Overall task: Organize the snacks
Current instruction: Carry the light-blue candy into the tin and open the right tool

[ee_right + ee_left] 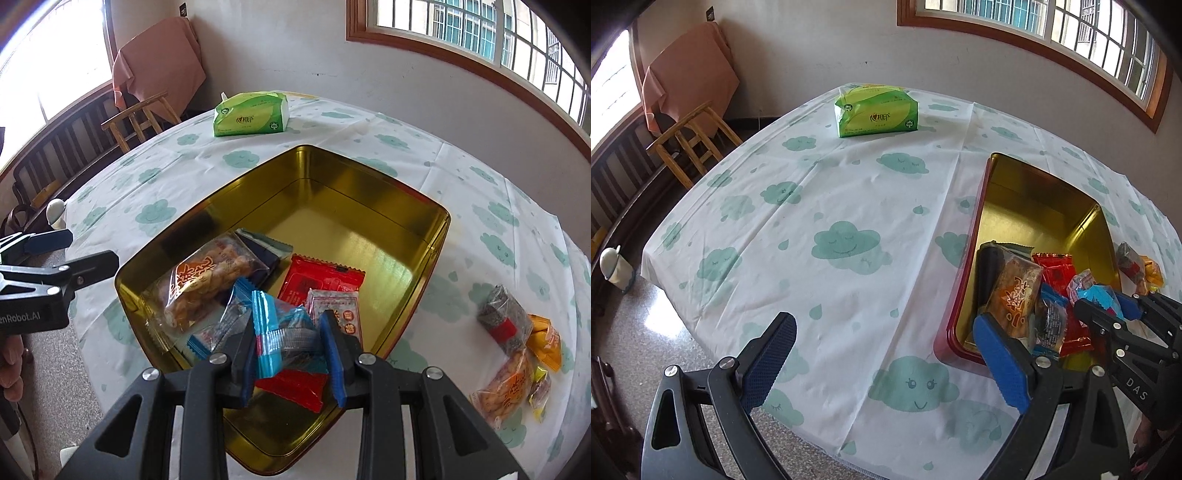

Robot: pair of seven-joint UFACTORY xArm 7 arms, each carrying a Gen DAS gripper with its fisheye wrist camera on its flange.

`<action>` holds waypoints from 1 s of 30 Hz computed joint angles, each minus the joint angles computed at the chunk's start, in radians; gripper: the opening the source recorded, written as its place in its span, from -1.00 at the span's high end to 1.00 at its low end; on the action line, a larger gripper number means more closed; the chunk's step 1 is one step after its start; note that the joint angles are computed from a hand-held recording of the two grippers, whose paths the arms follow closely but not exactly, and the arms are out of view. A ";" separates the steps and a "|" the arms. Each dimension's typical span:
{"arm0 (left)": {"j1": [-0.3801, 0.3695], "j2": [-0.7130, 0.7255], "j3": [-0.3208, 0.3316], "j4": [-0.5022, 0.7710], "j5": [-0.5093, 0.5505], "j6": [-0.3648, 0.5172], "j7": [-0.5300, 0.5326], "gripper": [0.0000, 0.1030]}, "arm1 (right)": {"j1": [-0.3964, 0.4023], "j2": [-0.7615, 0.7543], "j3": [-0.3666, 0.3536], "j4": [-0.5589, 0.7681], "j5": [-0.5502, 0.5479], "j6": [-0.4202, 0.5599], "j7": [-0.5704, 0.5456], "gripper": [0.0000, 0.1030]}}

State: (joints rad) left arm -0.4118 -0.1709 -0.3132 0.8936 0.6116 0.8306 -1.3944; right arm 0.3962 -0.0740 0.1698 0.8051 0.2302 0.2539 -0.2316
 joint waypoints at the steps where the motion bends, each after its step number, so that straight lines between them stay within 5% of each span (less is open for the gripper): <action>1: -0.001 0.000 0.000 0.000 0.000 0.000 0.000 -0.84 | 0.001 -0.001 -0.001 -0.001 0.007 -0.002 -0.004 0.37; 30: -0.052 0.061 -0.004 0.088 0.030 0.035 0.019 -0.84 | 0.034 -0.061 -0.051 -0.032 0.305 0.019 -0.220 0.03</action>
